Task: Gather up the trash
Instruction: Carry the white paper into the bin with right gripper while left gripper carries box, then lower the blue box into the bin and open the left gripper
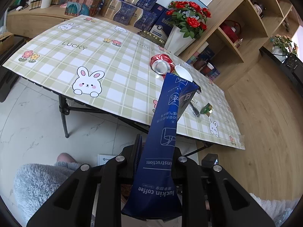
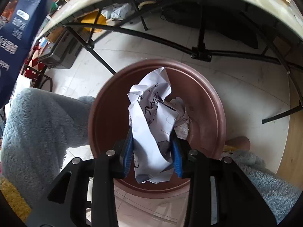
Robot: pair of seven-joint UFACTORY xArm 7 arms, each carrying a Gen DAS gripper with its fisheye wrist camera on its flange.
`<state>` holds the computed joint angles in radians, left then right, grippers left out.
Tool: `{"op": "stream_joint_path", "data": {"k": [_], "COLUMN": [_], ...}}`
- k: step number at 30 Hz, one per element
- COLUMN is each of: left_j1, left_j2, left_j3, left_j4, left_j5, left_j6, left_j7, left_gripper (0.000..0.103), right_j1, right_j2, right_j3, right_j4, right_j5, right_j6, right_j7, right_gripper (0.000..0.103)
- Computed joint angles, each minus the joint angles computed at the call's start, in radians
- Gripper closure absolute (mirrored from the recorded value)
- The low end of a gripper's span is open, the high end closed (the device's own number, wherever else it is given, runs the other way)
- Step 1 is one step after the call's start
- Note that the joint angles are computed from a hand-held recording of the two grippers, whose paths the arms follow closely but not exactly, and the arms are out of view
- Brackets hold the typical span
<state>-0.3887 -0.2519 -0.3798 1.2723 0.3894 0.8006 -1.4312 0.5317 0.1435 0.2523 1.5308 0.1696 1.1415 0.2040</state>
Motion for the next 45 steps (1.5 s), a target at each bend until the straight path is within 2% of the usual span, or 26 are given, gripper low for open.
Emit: {"op": "stream_joint_path", "data": {"k": [5,8,10,16,18,25,28,31,39,45], "left_j1": [-0.005,-0.01,-0.015,-0.029,-0.034,-0.056,-0.066,-0.081,-0.132,-0.186], "left_j2": [0.006,0.016,0.021,0.04,0.048,0.084,0.101,0.121,0.211,0.311], "left_j3": [0.004,0.007,0.009,0.019,0.022,0.032,0.035,0.039,0.055,0.08], "left_j4": [-0.008,-0.004,-0.003,-0.002,0.001,0.024,0.035,0.048,0.119,0.2], "left_j5": [-0.015,-0.022,-0.027,-0.045,-0.052,-0.061,-0.063,-0.068,-0.072,-0.086], "left_j6": [-0.003,-0.002,-0.003,-0.012,-0.017,-0.009,-0.007,0.003,0.072,0.13], "left_j7": [-0.001,0.006,0.011,0.026,0.031,0.056,0.06,0.076,0.136,0.242], "left_gripper": [0.083,0.083,0.083,0.083,0.083,0.083,0.083,0.083,0.083,0.083], "right_j1": [-0.006,-0.009,-0.013,-0.028,-0.032,-0.061,-0.083,-0.104,-0.131,-0.138], "right_j2": [-0.002,-0.005,-0.013,-0.086,-0.117,-0.209,-0.224,-0.226,-0.271,-0.299], "right_j3": [-0.006,-0.007,-0.008,-0.012,-0.013,-0.019,-0.015,-0.005,-0.024,-0.016], "right_j4": [-0.013,-0.014,-0.017,-0.039,-0.046,-0.066,-0.055,-0.03,-0.09,-0.118], "right_j5": [0.004,0.003,0.011,0.021,-0.002,-0.128,-0.207,-0.326,-0.273,-0.258], "right_j6": [-0.024,-0.034,-0.054,-0.175,-0.221,-0.358,-0.374,-0.353,-0.411,-0.421], "right_j7": [0.023,0.033,0.043,0.059,0.056,0.117,0.165,0.262,0.259,0.244], "right_gripper": [0.06,0.053,0.036,0.009,0.006,0.006,0.006,0.006,0.006,0.006]}}
